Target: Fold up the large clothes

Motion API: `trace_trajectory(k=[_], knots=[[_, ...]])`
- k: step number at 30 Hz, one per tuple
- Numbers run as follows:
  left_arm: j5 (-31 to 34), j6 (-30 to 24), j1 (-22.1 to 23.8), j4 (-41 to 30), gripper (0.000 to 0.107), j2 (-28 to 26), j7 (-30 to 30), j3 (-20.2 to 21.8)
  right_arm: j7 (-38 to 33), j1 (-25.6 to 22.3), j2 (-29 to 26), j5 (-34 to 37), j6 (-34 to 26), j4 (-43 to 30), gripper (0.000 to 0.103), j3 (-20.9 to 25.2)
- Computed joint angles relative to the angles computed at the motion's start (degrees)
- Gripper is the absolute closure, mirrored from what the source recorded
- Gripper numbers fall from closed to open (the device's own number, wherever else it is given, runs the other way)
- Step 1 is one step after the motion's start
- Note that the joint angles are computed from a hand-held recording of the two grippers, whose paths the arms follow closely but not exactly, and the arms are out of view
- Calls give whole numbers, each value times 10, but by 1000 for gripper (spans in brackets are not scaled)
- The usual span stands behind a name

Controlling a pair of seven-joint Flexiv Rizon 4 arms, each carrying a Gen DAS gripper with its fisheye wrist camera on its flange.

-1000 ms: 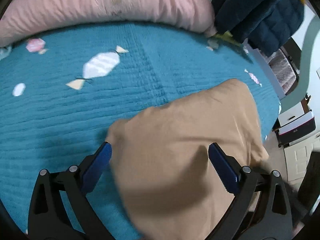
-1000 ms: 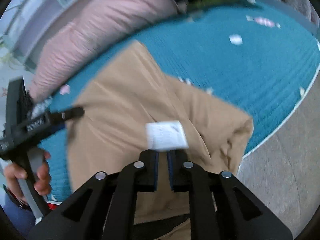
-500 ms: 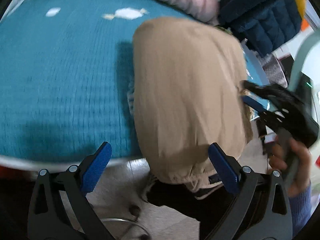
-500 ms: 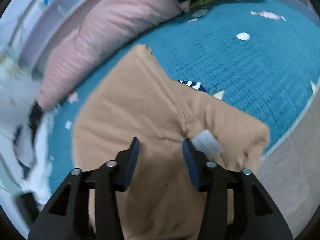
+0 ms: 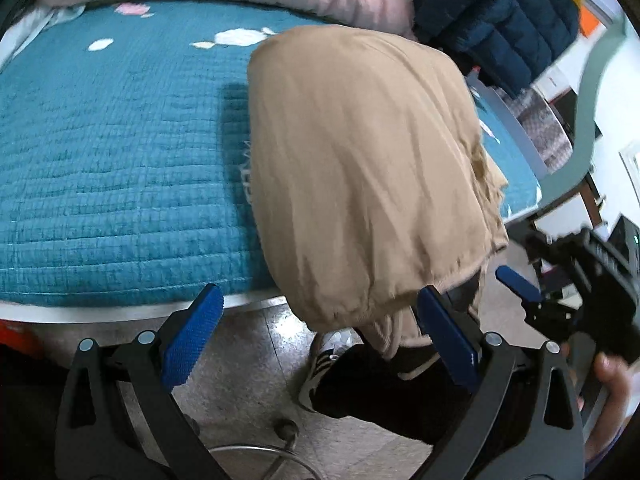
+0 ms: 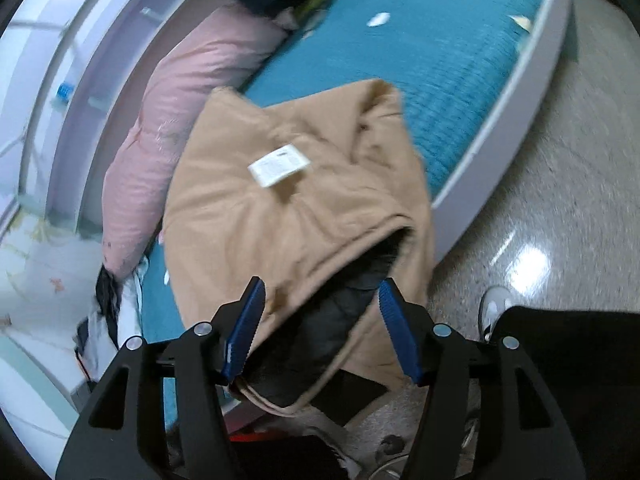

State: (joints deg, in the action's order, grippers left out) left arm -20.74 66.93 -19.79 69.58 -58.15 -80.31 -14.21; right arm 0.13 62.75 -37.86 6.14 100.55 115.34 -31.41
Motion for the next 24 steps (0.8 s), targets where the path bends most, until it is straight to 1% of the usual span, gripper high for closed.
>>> trace_trajectory(k=[2,3,4,5,7,9,11,12,14,15,16,17,18,20,21,22,23,24], knots=[[10,15,0,12,9,0,25,-9,2,-46,-4,20,51,-1,41,55],[14,23,0,14,9,-3,40,-15,0,-56,-7,33,62,-3,41,70],[17,28,-2,14,9,-5,50,-15,0,-62,-8,45,62,-4,41,78],[23,31,-5,17,9,-6,58,-11,3,-59,-6,57,49,-4,40,78],[38,42,-22,9,9,-13,60,10,6,-66,-12,71,56,-7,39,86],[58,27,-50,-24,9,-28,38,54,8,-80,-23,84,74,-14,35,103],[76,5,-68,-64,9,-48,20,83,9,-107,-34,99,98,-25,34,139],[84,-18,-74,-90,10,-59,12,94,9,-131,-42,103,117,-33,33,168],[91,-42,-72,-116,12,-70,10,88,7,-157,-49,115,128,-42,33,202],[94,-52,-63,-120,31,-71,17,74,3,-163,-53,122,138,-44,32,212],[80,-66,-47,-122,42,-72,54,41,1,-173,-57,128,154,-46,32,227],[72,-85,-39,-129,51,-73,79,24,-4,-177,-59,134,164,-48,32,235],[72,-95,-40,-139,52,-75,87,26,-6,-176,-62,148,175,-50,32,239],[67,-103,-39,-146,63,-73,104,24,-2,-171,-72,192,219,-60,32,252],[54,-104,-33,-144,66,-71,107,14,-2,-166,-75,212,231,-66,31,255],[40,-106,-28,-144,68,-70,105,6,0,-161,-78,234,247,-72,31,260],[24,-105,-22,-141,70,-67,101,-3,-1,-144,-80,270,255,-81,31,255],[12,-101,-17,-139,71,-64,104,-12,-3,-137,-83,292,270,-89,29,256]])
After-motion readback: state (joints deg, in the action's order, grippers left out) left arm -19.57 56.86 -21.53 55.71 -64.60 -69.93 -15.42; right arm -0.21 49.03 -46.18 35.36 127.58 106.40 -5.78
